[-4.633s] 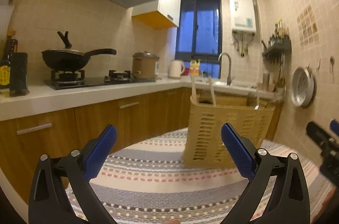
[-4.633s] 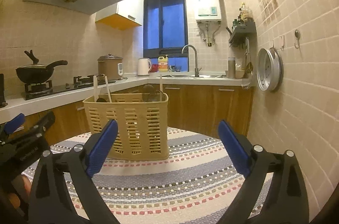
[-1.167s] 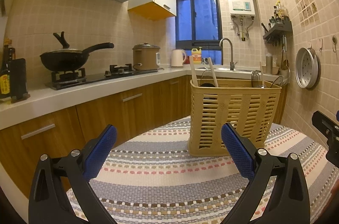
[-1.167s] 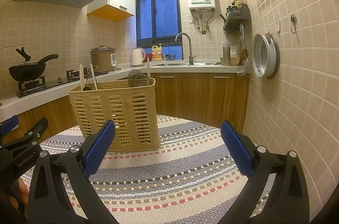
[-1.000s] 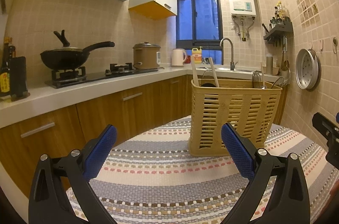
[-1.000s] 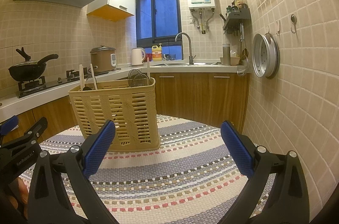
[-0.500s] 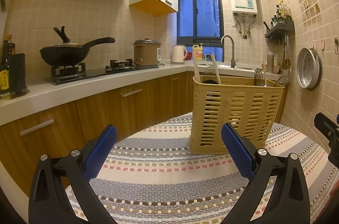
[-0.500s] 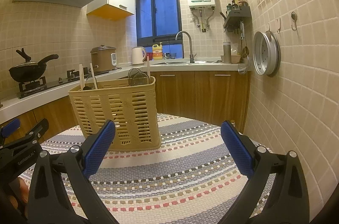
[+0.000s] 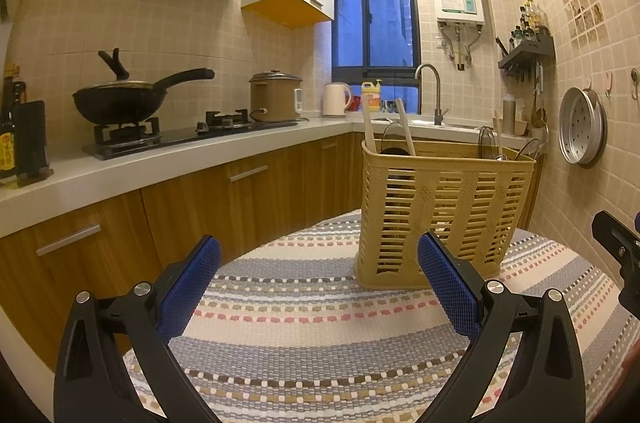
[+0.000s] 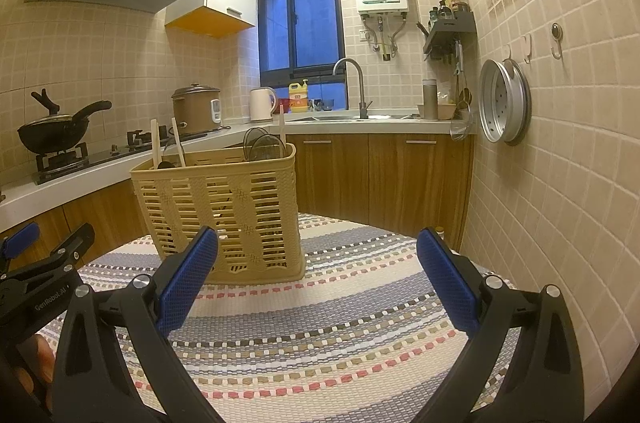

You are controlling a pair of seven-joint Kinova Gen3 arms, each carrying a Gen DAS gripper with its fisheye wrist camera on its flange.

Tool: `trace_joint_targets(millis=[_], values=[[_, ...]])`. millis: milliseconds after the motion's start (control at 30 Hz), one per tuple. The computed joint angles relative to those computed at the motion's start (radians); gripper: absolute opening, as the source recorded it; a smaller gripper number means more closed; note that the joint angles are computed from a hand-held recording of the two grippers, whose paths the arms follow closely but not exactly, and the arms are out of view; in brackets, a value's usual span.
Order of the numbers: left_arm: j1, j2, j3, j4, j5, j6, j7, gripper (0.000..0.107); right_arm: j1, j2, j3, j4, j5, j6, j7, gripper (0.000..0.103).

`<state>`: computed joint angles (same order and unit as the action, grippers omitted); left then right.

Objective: Organize utensils

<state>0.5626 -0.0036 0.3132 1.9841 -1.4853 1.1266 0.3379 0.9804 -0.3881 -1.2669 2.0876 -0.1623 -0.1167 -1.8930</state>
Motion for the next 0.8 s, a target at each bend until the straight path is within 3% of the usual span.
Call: trace_joint_targets(millis=[467, 667, 800], values=[[0.014, 0.014, 0.005, -0.001, -0.014, 0.039, 0.003, 0.095, 0.007, 0.005, -0.007, -0.002, 0.004, 0.000, 0.002, 0.095], [-0.019, -0.030, -0.014, 0.010, 0.015, -0.067, -0.004, 0.096, 0.006, 0.004, -0.004, -0.002, 0.004, 0.000, 0.001, 0.095], [-0.037, -0.035, -0.004, 0.015, 0.013, -0.078, 0.004, 0.096, 0.008, 0.003, -0.006, -0.003, 0.003, 0.000, 0.000, 0.095]])
